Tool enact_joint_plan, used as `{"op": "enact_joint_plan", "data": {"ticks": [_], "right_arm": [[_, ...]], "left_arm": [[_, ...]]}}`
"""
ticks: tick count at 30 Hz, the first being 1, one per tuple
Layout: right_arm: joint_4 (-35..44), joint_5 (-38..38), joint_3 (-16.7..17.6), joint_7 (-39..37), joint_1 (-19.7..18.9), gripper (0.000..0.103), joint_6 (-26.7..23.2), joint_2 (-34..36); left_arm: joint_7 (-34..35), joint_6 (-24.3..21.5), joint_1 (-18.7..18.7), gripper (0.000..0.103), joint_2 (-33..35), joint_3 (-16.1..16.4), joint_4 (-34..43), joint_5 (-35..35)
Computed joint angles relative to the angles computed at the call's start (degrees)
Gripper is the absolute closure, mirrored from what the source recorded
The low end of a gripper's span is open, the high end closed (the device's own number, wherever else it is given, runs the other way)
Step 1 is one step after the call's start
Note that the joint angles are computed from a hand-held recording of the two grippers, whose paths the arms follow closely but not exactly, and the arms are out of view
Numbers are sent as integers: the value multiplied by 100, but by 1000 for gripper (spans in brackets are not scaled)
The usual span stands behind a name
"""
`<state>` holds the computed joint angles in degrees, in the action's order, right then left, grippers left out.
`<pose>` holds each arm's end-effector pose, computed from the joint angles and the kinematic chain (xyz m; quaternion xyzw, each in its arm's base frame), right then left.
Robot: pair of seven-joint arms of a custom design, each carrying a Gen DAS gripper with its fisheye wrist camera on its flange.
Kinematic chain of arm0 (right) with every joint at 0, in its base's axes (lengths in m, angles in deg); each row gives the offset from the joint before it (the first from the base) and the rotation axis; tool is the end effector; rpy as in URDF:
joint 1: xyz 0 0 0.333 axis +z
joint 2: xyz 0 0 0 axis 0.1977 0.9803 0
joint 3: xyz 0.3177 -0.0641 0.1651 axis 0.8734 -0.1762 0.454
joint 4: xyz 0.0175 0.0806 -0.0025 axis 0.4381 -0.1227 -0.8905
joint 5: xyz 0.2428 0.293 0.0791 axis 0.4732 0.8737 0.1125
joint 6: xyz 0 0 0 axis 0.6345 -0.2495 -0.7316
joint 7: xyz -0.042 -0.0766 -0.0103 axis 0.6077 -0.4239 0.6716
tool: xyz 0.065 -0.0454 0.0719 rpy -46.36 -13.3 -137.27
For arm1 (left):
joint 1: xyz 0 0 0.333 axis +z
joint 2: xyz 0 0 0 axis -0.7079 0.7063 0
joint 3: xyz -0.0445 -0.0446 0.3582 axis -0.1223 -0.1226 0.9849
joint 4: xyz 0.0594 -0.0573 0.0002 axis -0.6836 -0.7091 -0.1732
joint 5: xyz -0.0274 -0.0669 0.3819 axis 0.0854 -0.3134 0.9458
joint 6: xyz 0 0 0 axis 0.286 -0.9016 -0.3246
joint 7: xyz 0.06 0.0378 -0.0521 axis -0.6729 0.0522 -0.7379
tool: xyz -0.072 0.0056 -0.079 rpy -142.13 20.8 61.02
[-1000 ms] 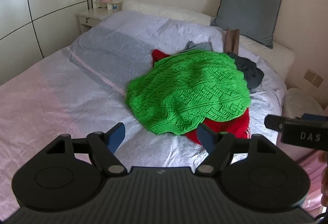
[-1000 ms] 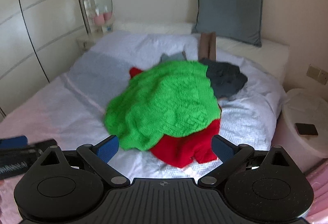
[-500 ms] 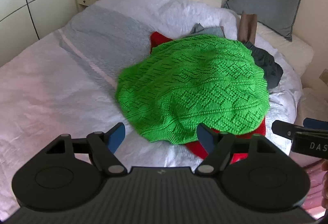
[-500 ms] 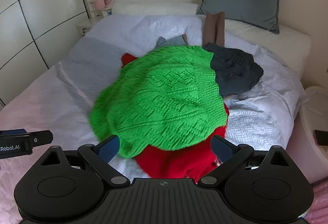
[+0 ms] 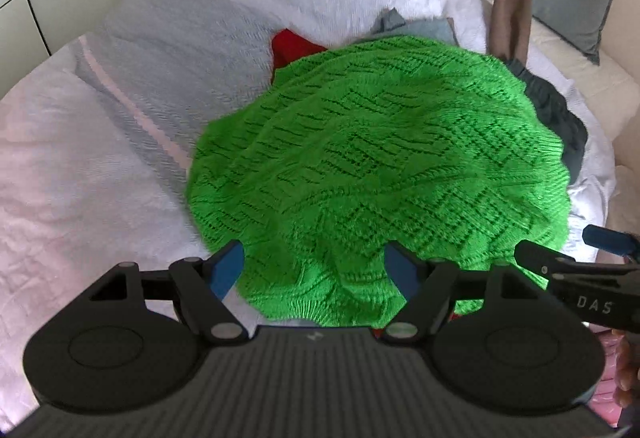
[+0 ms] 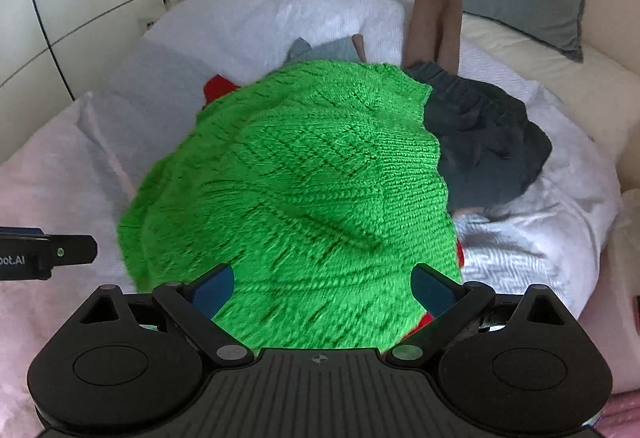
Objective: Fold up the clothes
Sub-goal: 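Grasp the green knit vest with the right gripper and lift it off the pile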
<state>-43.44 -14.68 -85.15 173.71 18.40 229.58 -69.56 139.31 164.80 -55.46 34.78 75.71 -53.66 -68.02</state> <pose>0.5489 0.0967 0.6136 -0.4836 0.8060 -0.2709 0.2077 0.6929 -0.2609 0.6381 -0.4200 0.8605 -0.2697 0.1021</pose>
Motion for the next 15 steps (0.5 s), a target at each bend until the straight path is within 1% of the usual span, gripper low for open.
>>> {"op": "enact_joint_plan", "data": {"ticks": [3,5,6,7,8,10,12,15], "right_arm": [[56,-36,-58,-141,-24,5,85,204],[122,19,-91,-342,4,6,55,355],[169,30,-100,-457,27,25,-28,435],[228,19,-105,-568,58,40,-152,498],[221,-56,-117,-567,82,44,-149,483],[203,-205,-127,-563,115,81,-141,452],[167,-372,-127,-509,132,89,-83,392],[96,-870,-70,-105,103,91,285,138]], "left_arm": [[-77,-116,-89,29,252,25,292,105],[-130,-175,-118,29,371,35,438,144],[-155,-211,-123,29,416,41,500,158],[-177,-239,-122,29,449,46,547,166],[-192,-255,-111,29,460,49,570,166],[-218,-265,-79,29,452,57,582,160],[-242,-229,-7,29,379,59,521,106],[-261,-84,149,29,156,73,279,-14]]}}
